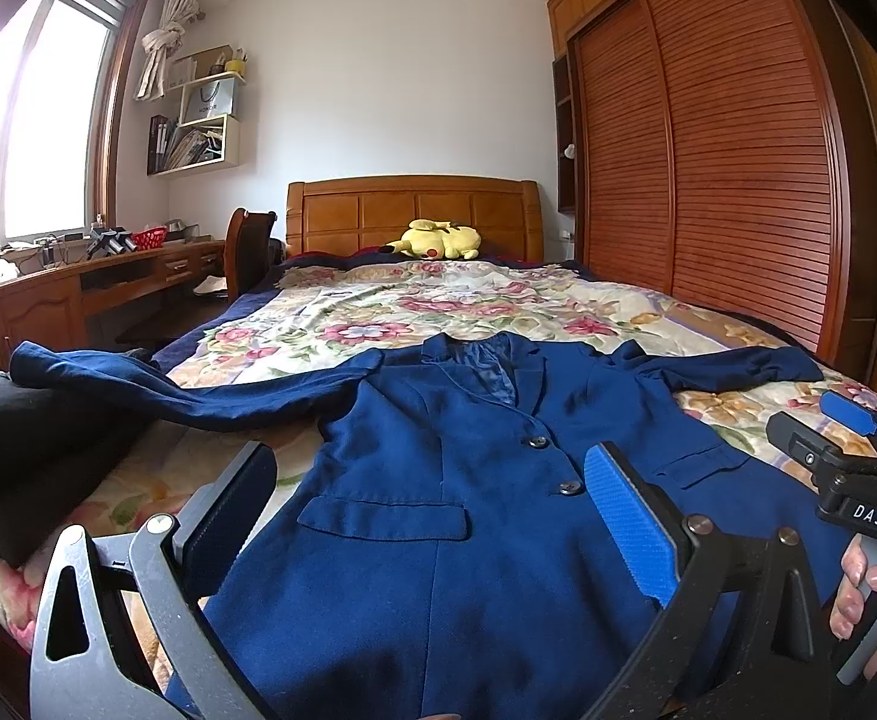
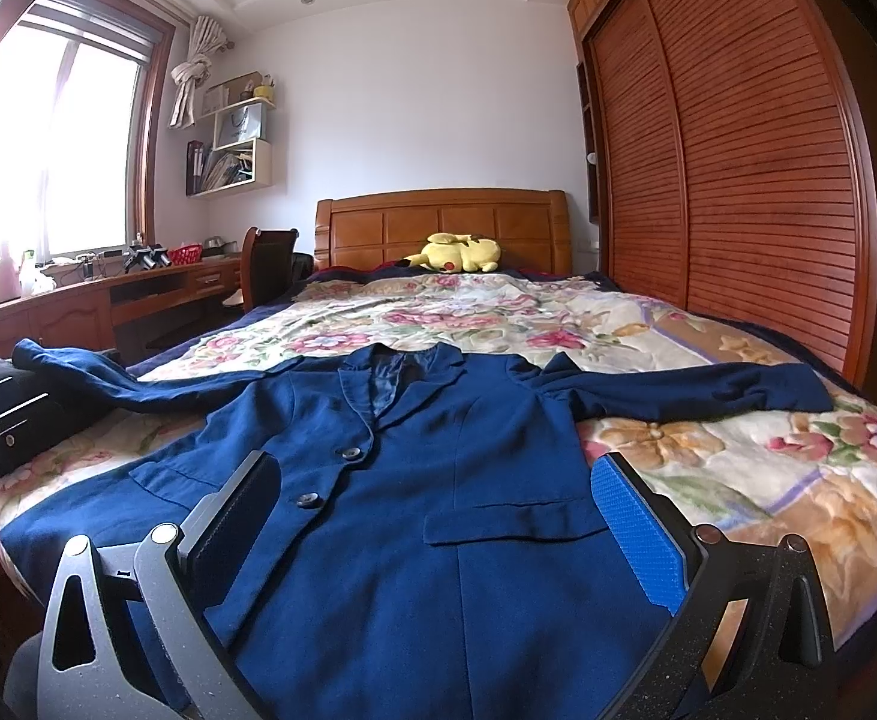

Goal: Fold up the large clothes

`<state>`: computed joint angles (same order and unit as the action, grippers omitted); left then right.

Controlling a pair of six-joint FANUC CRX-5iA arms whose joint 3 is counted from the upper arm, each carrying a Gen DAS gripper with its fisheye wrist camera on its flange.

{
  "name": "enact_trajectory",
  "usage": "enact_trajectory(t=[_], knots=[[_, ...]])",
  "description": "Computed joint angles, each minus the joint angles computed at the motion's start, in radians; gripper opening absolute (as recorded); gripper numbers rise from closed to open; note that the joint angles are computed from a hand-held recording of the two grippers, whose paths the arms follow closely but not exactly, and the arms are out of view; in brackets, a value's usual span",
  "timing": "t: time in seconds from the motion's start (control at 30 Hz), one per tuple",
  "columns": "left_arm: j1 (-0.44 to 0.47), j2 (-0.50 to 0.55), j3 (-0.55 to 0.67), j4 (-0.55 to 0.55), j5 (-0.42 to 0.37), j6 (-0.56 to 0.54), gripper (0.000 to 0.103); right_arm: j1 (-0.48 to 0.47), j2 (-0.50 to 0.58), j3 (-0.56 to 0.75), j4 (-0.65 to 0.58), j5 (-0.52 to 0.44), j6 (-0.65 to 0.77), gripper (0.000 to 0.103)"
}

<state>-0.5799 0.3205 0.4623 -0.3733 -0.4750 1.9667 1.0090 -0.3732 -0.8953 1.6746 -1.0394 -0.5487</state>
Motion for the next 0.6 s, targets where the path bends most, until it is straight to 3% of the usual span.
enact_trajectory(t=[0.6], knots=[[0.0, -0.003, 0.0, 0.002, -0.003, -0.004, 0.103, -0.004, -0.001, -0.002, 0.005, 0.004, -0.002, 0.103]])
